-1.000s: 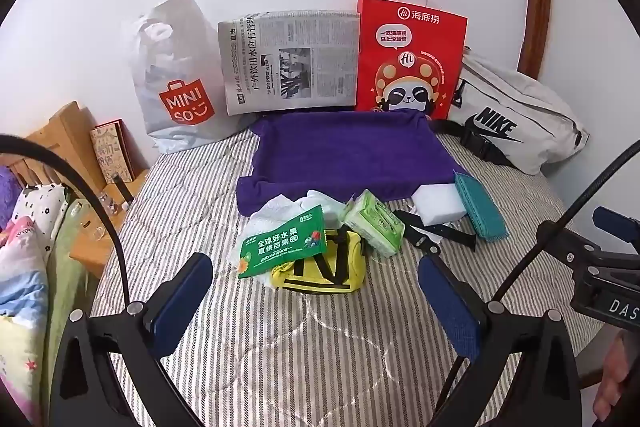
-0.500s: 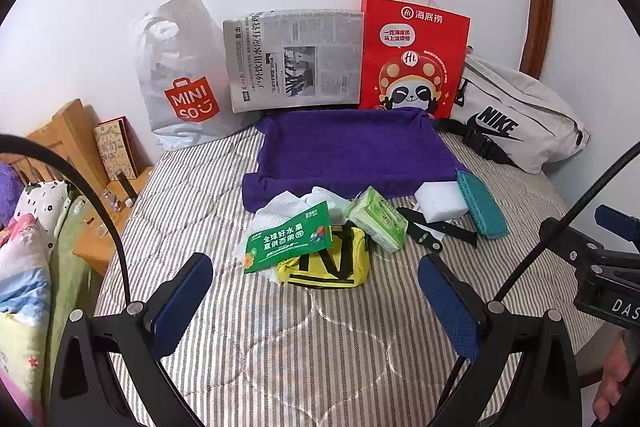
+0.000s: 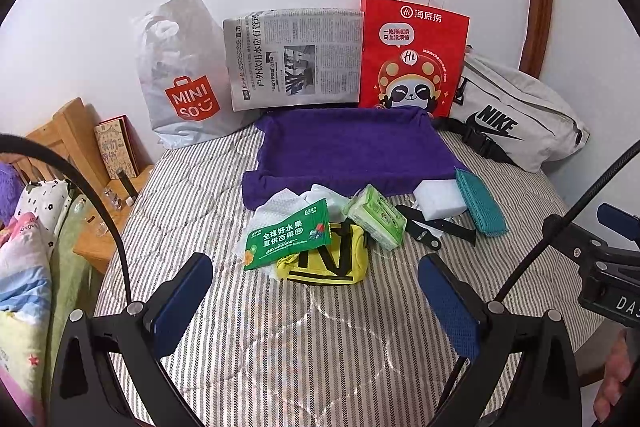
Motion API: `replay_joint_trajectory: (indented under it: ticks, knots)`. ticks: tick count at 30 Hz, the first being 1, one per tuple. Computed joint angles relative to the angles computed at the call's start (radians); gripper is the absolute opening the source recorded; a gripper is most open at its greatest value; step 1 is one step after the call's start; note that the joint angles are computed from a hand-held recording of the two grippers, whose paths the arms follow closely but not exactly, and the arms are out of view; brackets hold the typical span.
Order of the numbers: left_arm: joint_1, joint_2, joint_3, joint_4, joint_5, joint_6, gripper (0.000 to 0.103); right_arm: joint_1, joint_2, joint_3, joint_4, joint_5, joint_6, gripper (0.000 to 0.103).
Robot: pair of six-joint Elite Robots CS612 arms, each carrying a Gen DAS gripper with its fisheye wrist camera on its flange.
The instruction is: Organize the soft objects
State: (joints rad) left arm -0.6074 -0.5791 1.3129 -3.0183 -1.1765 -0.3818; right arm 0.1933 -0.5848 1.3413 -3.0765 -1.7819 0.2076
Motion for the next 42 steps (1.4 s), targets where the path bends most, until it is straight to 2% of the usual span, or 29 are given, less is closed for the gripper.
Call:
replay_joint_trajectory:
  ticks: [42]
  knots:
    - [-0.006,-0.011,0.015,-0.004,-0.004,0.006,0.103,0.003,-0.015,0.029,-0.023,-0.022,-0.004,0.103]
